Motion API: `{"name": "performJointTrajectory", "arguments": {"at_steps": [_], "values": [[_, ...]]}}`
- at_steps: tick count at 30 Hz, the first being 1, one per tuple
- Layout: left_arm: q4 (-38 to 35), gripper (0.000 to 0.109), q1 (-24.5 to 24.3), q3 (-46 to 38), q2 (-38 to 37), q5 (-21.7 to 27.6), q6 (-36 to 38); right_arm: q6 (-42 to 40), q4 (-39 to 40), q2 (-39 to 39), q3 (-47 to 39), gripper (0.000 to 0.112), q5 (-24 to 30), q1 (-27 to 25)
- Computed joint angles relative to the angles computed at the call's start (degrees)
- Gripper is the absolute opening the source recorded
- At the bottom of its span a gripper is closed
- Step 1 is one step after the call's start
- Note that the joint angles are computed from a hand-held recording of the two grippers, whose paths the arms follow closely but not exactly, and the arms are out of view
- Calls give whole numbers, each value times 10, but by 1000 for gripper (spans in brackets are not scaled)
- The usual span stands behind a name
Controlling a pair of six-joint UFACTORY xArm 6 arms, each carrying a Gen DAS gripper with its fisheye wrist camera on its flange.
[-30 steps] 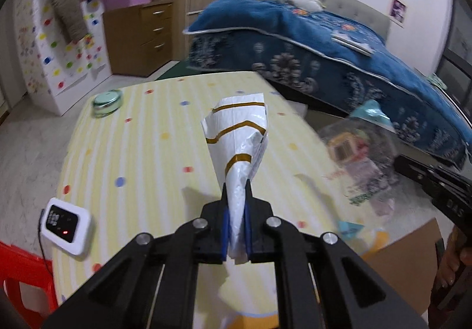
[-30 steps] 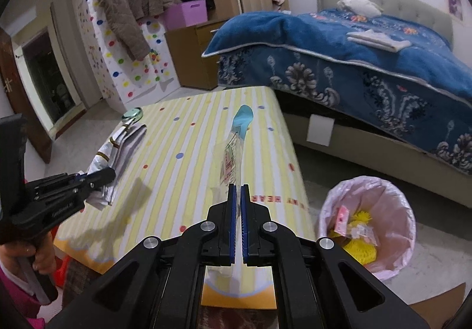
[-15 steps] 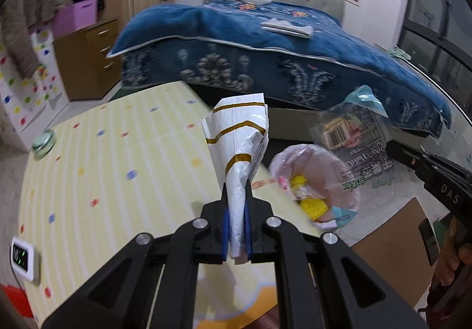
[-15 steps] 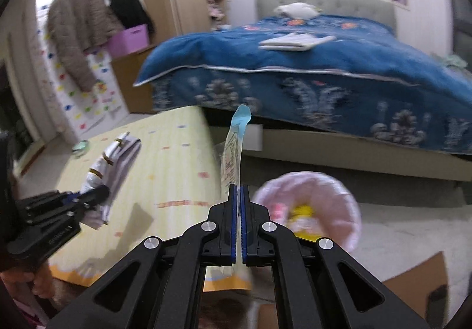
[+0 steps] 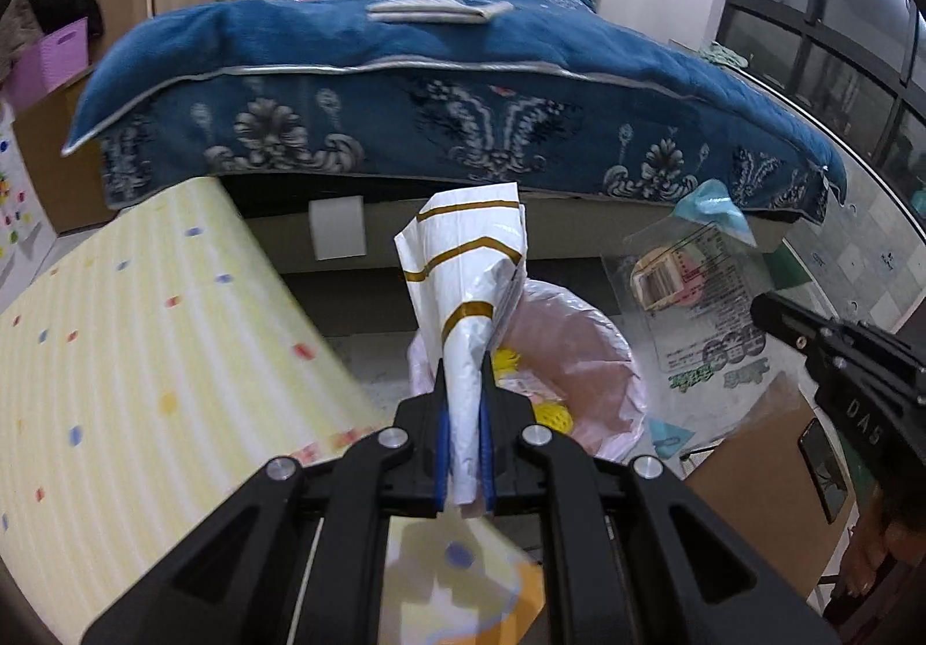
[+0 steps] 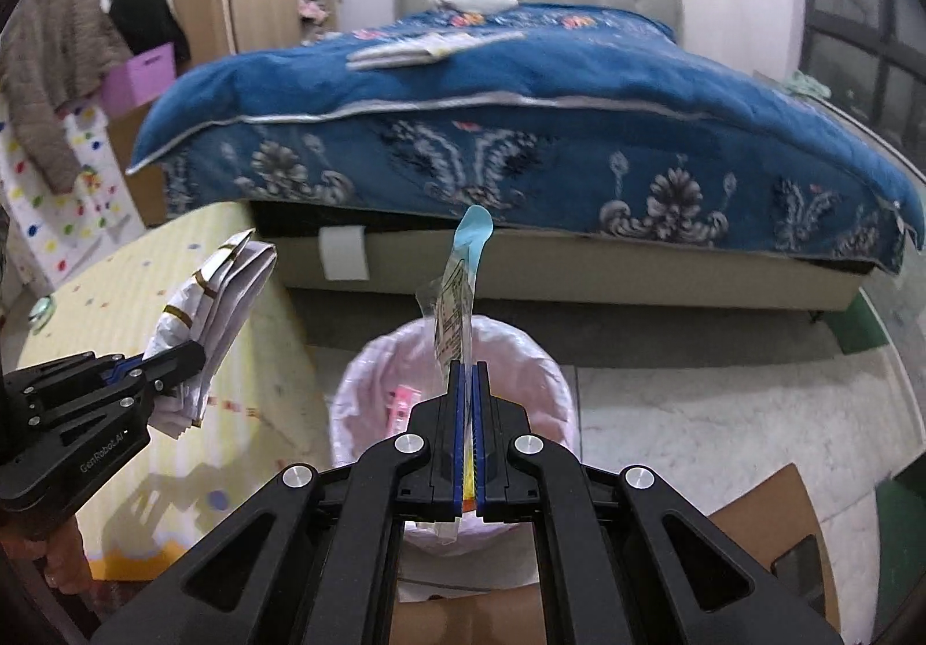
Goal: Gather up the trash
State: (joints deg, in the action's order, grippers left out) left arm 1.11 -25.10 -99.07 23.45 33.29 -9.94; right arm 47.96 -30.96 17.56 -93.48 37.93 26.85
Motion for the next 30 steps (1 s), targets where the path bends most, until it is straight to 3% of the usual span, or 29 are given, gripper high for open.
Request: {"name": "performJointTrajectory", "arguments": {"at_steps": [13,15,16,17,18,19,22,27,30], "values": [[-46,8,-12,-369,253,164,48,-69,81,122,-129,3,40,-42],[-53,17,-10,-437,292,195,49,-87,98,141,-150,7,41,-47],[-52,29,-10,-473,313,208,46,-96,107,151,-162,10,44,-49],[-50,37,-10,-488,321,211,42,-100,117,154,-163,22,39,-52],[-48,49,-10,-479,316,202,39,-104,126,155,-162,37,34,-54],[-54,51,-9,-447,298,180,43,-101,130,152,-158,40,29,-56],[-43,54,-9,-392,263,154,39,-87,126,128,-127,40,12,-57],[-16,58,2,-216,146,80,7,-54,123,57,-44,40,-22,-50],[9,58,8,-149,95,65,-13,-54,119,24,-13,41,-26,-38]]}}
